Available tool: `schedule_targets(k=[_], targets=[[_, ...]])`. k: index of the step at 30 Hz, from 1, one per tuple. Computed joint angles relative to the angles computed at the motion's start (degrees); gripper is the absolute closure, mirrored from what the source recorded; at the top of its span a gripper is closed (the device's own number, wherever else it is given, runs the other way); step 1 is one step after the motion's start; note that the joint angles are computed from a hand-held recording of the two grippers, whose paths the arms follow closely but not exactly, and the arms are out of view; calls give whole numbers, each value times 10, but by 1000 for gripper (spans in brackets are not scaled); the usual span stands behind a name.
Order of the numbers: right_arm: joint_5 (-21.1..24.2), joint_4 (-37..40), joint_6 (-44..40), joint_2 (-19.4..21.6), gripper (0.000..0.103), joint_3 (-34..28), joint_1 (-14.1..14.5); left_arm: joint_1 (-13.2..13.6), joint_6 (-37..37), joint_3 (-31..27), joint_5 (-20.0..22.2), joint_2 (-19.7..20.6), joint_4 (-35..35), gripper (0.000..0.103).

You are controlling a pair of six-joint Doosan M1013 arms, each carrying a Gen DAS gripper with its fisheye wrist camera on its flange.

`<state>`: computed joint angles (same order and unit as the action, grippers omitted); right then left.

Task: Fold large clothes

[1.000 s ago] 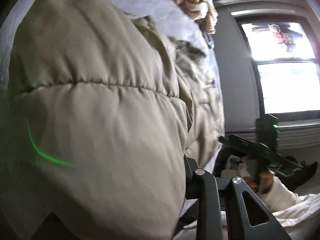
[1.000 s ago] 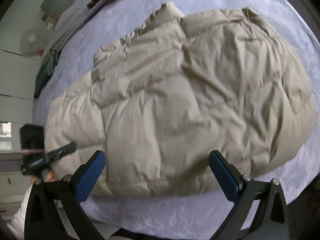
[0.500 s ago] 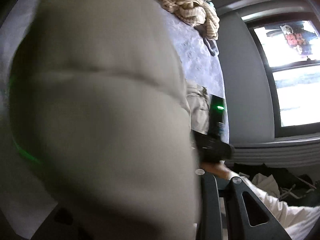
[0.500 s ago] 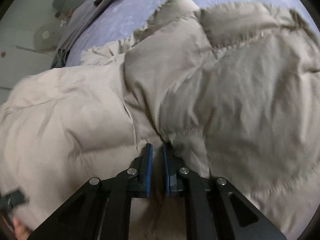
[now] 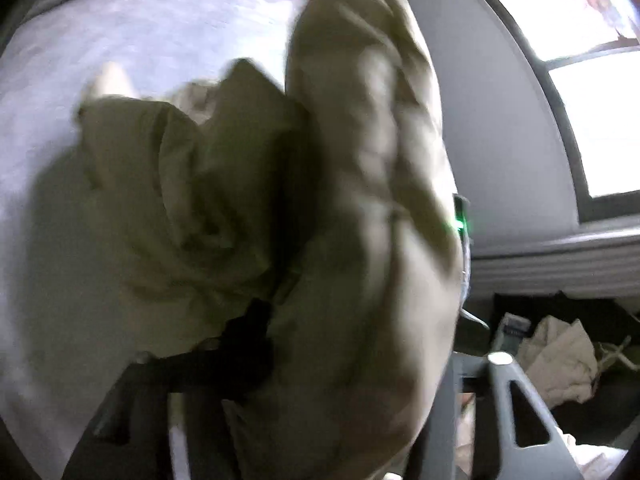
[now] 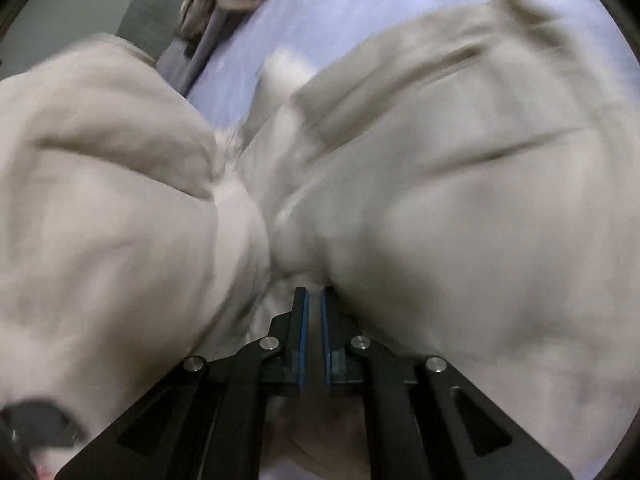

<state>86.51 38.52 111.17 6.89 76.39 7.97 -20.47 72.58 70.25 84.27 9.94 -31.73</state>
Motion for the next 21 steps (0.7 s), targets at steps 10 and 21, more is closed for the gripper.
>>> schedule_targets(k=[10, 21], targets=[[-7, -19, 43, -86, 95, 76, -91, -20, 82, -9, -23, 68, -132, 25], [21, 73, -11, -140, 20, 66, -120, -65, 76, -56, -47, 101, -53, 25]])
